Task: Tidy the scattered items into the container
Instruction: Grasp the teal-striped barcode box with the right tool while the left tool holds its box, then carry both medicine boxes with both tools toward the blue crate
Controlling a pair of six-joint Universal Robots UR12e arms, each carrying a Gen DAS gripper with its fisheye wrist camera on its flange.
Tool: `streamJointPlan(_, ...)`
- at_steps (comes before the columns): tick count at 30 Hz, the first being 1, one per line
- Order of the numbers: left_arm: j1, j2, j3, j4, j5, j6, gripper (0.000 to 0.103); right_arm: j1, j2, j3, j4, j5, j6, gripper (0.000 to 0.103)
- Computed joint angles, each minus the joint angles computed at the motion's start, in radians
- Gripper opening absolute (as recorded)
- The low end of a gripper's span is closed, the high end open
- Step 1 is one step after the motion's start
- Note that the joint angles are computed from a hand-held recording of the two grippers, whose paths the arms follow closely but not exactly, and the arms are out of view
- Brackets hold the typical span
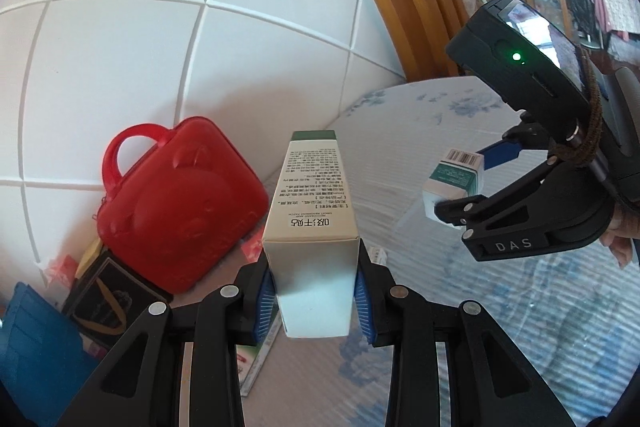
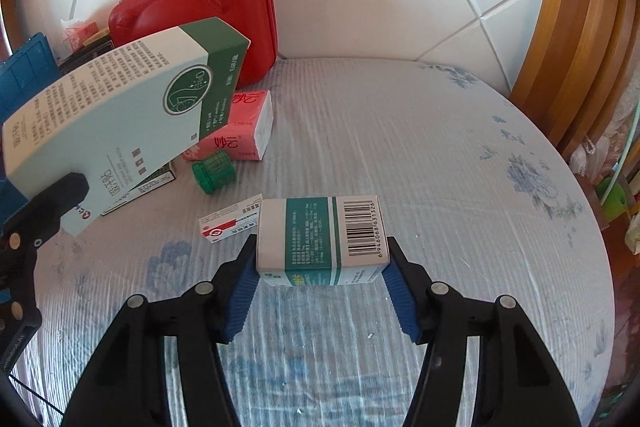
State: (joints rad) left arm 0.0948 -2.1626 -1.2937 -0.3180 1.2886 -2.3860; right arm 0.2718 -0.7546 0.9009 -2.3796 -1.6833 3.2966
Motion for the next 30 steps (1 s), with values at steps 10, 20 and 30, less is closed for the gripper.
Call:
streamJointPlan(10, 0.023, 0.075, -0.048, 0.015, -0.062, -0.067, 0.033, 0.030, -0.118, 0.104, -0.016, -0.038, 0.052, 0.058)
streamJointPlan(20, 0.061, 0.157, -0.124, 0.030, -0.150, -0.063, 0.033, 0.065, -0.186, 0.151, -0.002, -0.087, 0.081, 0.058)
streamJointPlan(30, 0.128, 0.202, -0.151, 0.040, -0.202, -0.067, 0.033, 0.106, -0.212, 0.134, 0.010, -0.147, 0.076, 0.058)
